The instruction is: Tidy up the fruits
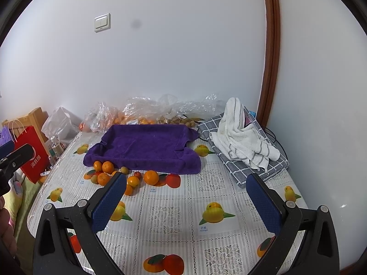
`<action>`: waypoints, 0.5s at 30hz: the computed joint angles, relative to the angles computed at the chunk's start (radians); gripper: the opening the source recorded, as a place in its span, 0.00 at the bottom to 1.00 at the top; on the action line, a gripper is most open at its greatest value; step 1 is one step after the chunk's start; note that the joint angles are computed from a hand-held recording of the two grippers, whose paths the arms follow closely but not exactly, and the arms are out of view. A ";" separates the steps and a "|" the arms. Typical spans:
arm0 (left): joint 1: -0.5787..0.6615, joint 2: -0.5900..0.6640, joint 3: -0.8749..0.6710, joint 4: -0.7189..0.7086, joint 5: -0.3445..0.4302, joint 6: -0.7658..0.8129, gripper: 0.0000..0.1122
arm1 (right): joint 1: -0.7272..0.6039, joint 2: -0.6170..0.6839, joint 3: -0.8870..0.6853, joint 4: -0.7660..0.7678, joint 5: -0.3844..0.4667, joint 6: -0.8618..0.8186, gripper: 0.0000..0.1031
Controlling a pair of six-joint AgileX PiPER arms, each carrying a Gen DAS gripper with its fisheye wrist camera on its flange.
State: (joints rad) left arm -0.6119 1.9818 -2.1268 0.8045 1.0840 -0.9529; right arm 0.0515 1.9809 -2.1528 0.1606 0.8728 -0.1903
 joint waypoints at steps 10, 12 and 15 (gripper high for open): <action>-0.004 -0.001 0.004 0.005 0.000 -0.007 0.92 | 0.005 -0.002 0.000 -0.006 0.001 0.005 0.99; -0.005 -0.001 0.006 0.006 0.001 -0.009 0.92 | 0.011 -0.005 0.004 -0.014 -0.004 0.012 0.99; -0.005 -0.003 0.009 0.007 0.000 -0.010 0.92 | 0.015 -0.003 -0.001 -0.013 0.001 0.013 0.99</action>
